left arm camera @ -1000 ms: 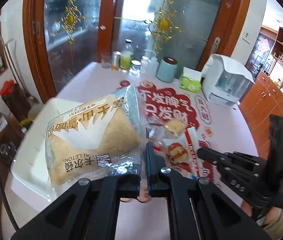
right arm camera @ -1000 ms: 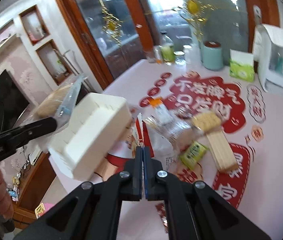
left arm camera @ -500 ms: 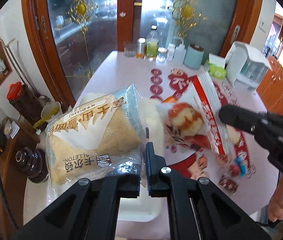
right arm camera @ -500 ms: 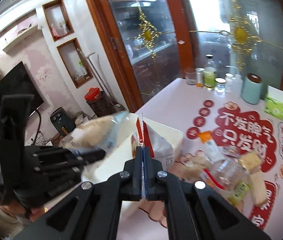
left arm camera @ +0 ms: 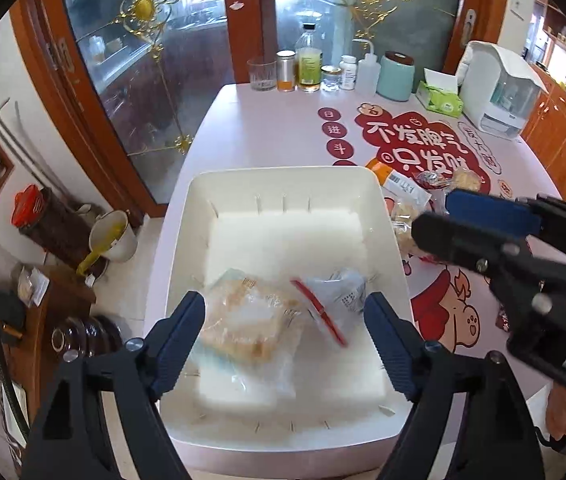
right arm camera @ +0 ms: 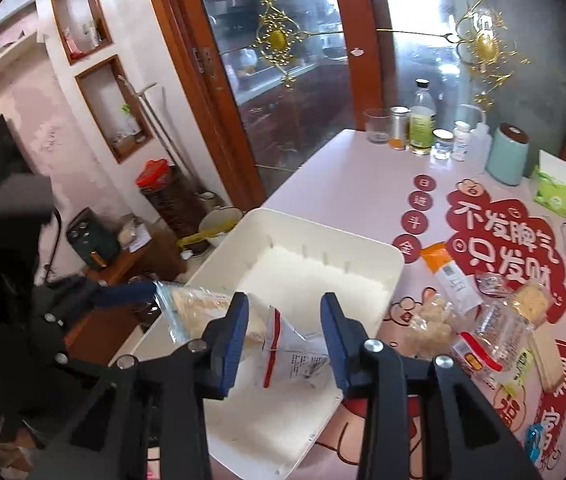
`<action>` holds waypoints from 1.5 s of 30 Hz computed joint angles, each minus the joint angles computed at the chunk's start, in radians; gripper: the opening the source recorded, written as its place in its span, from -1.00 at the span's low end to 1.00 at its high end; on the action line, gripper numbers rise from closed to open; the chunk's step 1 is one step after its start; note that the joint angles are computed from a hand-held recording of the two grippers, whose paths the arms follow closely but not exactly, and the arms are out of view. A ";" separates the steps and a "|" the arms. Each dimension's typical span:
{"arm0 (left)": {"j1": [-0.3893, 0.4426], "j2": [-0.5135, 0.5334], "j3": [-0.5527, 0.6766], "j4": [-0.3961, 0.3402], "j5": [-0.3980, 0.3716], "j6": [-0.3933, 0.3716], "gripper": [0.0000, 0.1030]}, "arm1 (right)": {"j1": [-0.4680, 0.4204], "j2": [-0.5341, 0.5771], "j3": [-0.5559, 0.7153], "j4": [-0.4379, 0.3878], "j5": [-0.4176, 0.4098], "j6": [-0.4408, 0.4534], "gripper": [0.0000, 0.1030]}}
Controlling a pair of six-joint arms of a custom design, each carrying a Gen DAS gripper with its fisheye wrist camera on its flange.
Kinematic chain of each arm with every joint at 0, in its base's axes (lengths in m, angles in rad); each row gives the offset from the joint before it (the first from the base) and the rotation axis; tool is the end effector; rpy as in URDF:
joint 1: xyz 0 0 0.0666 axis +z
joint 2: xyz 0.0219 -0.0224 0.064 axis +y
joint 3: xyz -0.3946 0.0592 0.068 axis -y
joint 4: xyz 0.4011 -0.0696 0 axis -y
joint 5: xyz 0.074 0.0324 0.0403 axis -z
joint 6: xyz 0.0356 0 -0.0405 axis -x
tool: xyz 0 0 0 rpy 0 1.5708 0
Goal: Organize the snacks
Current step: 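Carry the bread loaf into the white tray and open the left gripper while the right drops its bag, then grasp the red-wrapped candy with the left gripper while the right grasps the blue packet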
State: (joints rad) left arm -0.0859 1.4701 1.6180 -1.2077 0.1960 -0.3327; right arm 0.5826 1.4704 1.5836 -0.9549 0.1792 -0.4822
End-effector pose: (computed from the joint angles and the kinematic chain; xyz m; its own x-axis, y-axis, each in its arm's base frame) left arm 0.4972 -0.0502 0.4940 -0.7629 0.3872 -0.5177 0.4530 0.8915 -0.0008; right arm 0.4388 0.2810 0.4939 -0.7568 0.0478 -0.6519 -0.1030 0.9761 0.1912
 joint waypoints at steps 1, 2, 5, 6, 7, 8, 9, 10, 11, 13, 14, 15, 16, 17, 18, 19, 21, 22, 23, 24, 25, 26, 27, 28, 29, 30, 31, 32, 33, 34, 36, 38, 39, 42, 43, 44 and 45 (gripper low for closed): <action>0.000 0.001 0.003 -0.004 0.010 -0.002 0.57 | 0.003 -0.003 -0.004 -0.003 0.005 -0.009 -0.26; 0.001 0.001 0.006 -0.005 0.017 -0.002 0.57 | 0.007 -0.012 -0.012 -0.007 0.017 -0.018 -0.26; -0.003 -0.006 0.005 -0.002 0.031 0.004 0.57 | 0.019 -0.031 -0.028 -0.020 0.060 -0.035 -0.26; -0.008 -0.008 0.005 0.000 0.028 0.006 0.57 | 0.021 -0.042 -0.038 -0.020 0.070 -0.040 -0.27; -0.011 -0.012 0.002 0.002 0.027 0.007 0.58 | 0.023 -0.056 -0.051 -0.019 0.080 -0.050 -0.26; -0.014 -0.015 0.001 0.002 0.028 0.010 0.58 | 0.024 -0.067 -0.061 -0.020 0.086 -0.059 -0.26; -0.018 -0.016 0.003 -0.001 0.030 0.011 0.58 | 0.026 -0.075 -0.068 -0.021 0.092 -0.063 -0.26; -0.023 -0.017 0.006 -0.006 0.033 0.012 0.58 | 0.025 -0.087 -0.077 -0.021 0.098 -0.070 -0.26; -0.027 -0.022 0.005 -0.007 0.035 0.013 0.58 | 0.026 -0.104 -0.092 -0.020 0.111 -0.079 -0.26; -0.041 -0.033 0.002 -0.002 0.035 0.015 0.58 | 0.027 -0.130 -0.110 -0.019 0.128 -0.090 -0.26; -0.049 -0.039 0.001 0.000 0.035 0.017 0.58 | 0.027 -0.147 -0.122 -0.018 0.139 -0.096 -0.26; -0.060 -0.045 0.002 0.004 0.032 0.019 0.58 | 0.027 -0.164 -0.134 -0.018 0.151 -0.102 -0.26; -0.071 -0.051 0.002 0.006 0.030 0.022 0.58 | 0.026 -0.180 -0.146 -0.018 0.160 -0.106 -0.26; -0.082 -0.056 0.003 0.008 0.030 0.026 0.58 | 0.025 -0.199 -0.159 -0.018 0.170 -0.112 -0.26; -0.097 -0.063 0.005 0.010 0.029 0.032 0.59 | 0.023 -0.221 -0.174 -0.019 0.181 -0.118 -0.26; -0.107 -0.067 0.006 0.010 0.028 0.035 0.60 | 0.021 -0.240 -0.187 -0.022 0.192 -0.124 -0.26; -0.134 -0.076 0.012 0.011 0.027 0.041 0.63 | 0.019 -0.274 -0.208 -0.030 0.209 -0.133 -0.26; -0.154 -0.083 0.012 0.015 0.024 0.046 0.64 | 0.014 -0.289 -0.216 -0.036 0.215 -0.137 -0.26; -0.167 -0.086 0.016 0.016 0.022 0.047 0.64 | 0.009 -0.314 -0.230 -0.044 0.224 -0.143 -0.26; -0.186 -0.091 0.017 0.020 0.017 0.051 0.64 | 0.006 -0.328 -0.237 -0.050 0.233 -0.147 -0.26; -0.205 -0.095 0.018 0.025 0.013 0.057 0.64 | 0.000 -0.351 -0.248 -0.061 0.245 -0.152 -0.26; -0.227 -0.100 0.021 0.031 0.009 0.065 0.64 | -0.004 -0.365 -0.254 -0.069 0.254 -0.154 -0.26; -0.245 -0.102 0.024 0.035 0.006 0.072 0.65 | -0.009 -0.385 -0.265 -0.079 0.264 -0.157 -0.26; -0.269 -0.107 0.025 0.041 0.004 0.084 0.65 | -0.016 -0.405 -0.272 -0.090 0.273 -0.157 -0.26; -0.286 -0.110 0.027 0.046 0.003 0.093 0.65 | -0.024 -0.423 -0.279 -0.101 0.280 -0.157 -0.26; -0.303 -0.112 0.030 0.051 0.002 0.102 0.67 | -0.032 -0.442 -0.287 -0.112 0.285 -0.156 -0.26; -0.327 -0.115 0.032 0.060 0.001 0.116 0.68 | -0.042 -0.461 -0.293 -0.124 0.291 -0.153 -0.26; -0.344 -0.117 0.033 0.068 -0.002 0.127 0.72 | -0.055 -0.485 -0.299 -0.142 0.298 -0.147 -0.26; -0.364 -0.117 0.036 0.075 -0.007 0.139 0.75 | -0.066 -0.500 -0.301 -0.154 0.301 -0.141 -0.26; -0.387 -0.118 0.037 0.084 -0.013 0.151 0.76 | -0.080 -0.518 -0.306 -0.164 0.303 -0.133 -0.25; -0.436 -0.114 0.038 0.097 -0.032 0.173 0.78 | -0.111 -0.555 -0.319 -0.183 0.306 -0.116 -0.20; -0.473 -0.111 0.034 0.102 -0.050 0.190 0.78 | -0.153 -0.591 -0.337 -0.198 0.301 -0.097 -0.11; -0.492 -0.107 0.032 0.104 -0.059 0.199 0.78 | -0.184 -0.612 -0.350 -0.204 0.290 -0.086 -0.11; -0.550 -0.084 0.028 0.107 -0.092 0.227 0.78 | -0.286 -0.662 -0.392 -0.218 0.227 -0.050 -0.11; -0.569 -0.075 0.025 0.108 -0.105 0.233 0.78 | -0.324 -0.677 -0.409 -0.216 0.196 -0.036 -0.11; -0.587 -0.065 0.020 0.110 -0.119 0.239 0.78 | -0.371 -0.691 -0.429 -0.212 0.154 -0.018 -0.11; -0.600 -0.057 0.013 0.113 -0.122 0.244 0.78 | -0.420 -0.701 -0.449 -0.210 0.109 0.002 -0.11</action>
State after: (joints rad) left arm -0.6860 1.4128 1.6313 -1.0944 0.0738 -0.0883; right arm 0.1626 0.7690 1.1346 -1.1651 0.2882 -0.4801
